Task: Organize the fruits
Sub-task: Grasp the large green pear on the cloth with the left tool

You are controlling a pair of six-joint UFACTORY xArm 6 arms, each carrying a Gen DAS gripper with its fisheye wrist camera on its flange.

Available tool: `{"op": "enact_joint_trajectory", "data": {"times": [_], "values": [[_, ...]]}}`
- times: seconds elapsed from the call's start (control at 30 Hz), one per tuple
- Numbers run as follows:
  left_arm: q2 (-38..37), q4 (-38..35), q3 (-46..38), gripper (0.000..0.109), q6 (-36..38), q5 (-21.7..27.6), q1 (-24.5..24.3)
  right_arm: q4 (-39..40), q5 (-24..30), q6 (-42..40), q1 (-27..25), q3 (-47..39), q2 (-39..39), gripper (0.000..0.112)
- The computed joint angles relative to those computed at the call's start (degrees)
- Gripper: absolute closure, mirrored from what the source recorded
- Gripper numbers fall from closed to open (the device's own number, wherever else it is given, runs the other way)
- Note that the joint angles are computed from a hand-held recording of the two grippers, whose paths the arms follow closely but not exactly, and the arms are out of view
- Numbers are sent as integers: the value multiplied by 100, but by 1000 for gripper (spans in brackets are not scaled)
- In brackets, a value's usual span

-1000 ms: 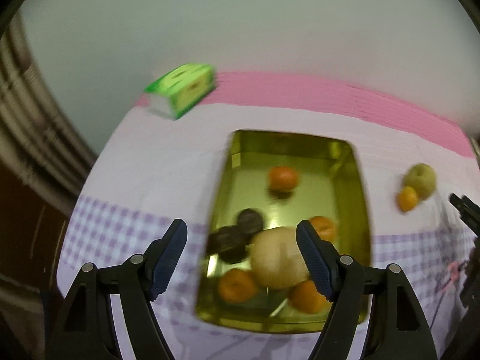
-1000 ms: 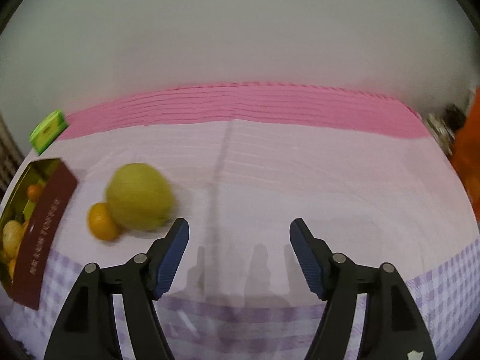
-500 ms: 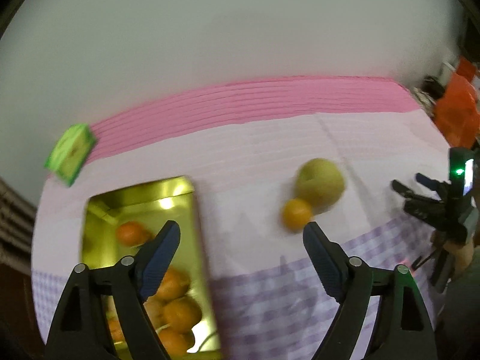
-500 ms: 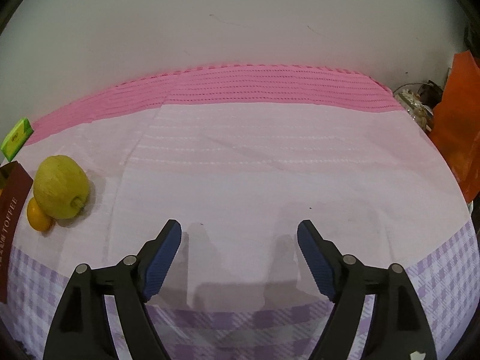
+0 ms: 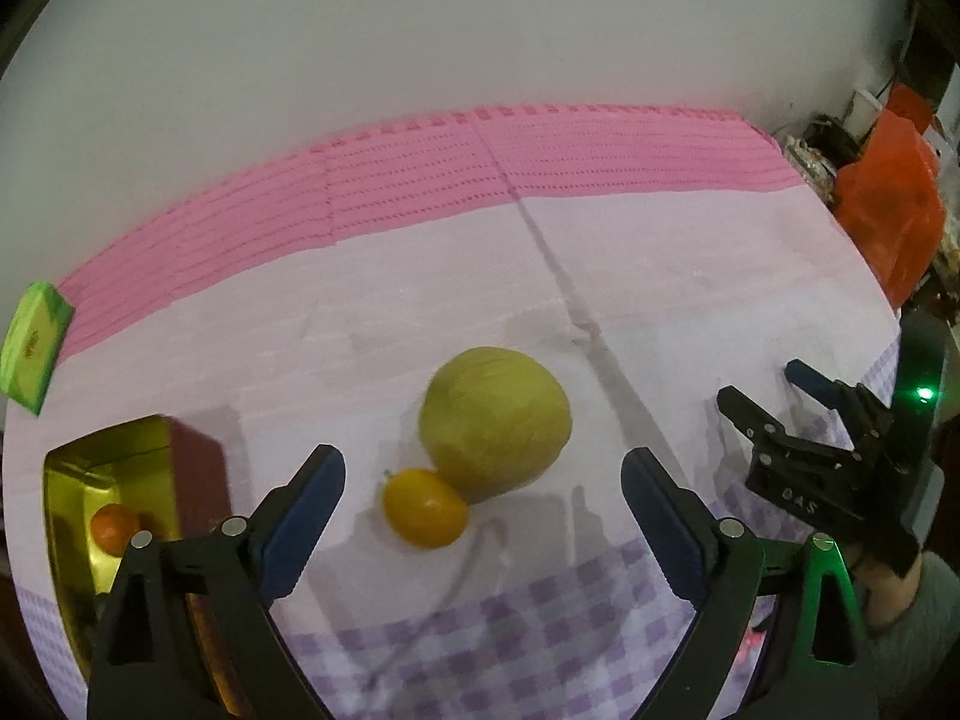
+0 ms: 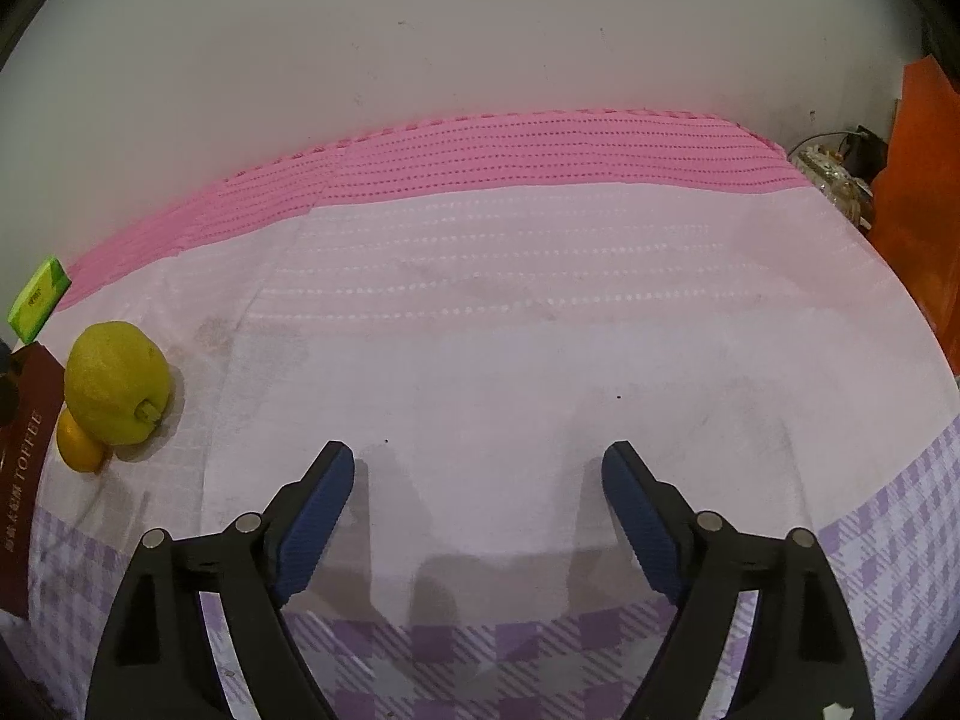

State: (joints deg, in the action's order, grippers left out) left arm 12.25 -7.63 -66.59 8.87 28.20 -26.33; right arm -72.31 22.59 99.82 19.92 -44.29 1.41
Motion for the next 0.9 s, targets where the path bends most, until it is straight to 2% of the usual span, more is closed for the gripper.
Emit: {"op": "enact_joint_trajectory", "data": {"times": [0.57,0.67,0.7,0.77,0.8,0.9], "values": [[949,71,-909,16,-425,517,40,291,117,-318,45,-92,108,18],[1015,99,-955,23,-600,537,66,288,115,-312,47,-83,101,18],[1043,-83,-986,25,-509,586,90,287,109,-313,43,-80,99,18],[1040,-463,-991,34,-270,638,119,282,106,-307,40,-76,95,18],[1029,-599,-984,36,-175,641,122,279,102,-309,37,-74,95,18],[995,-361,-939,36,-292,570,78,312,125,-340,50,-80,101,17]]}}
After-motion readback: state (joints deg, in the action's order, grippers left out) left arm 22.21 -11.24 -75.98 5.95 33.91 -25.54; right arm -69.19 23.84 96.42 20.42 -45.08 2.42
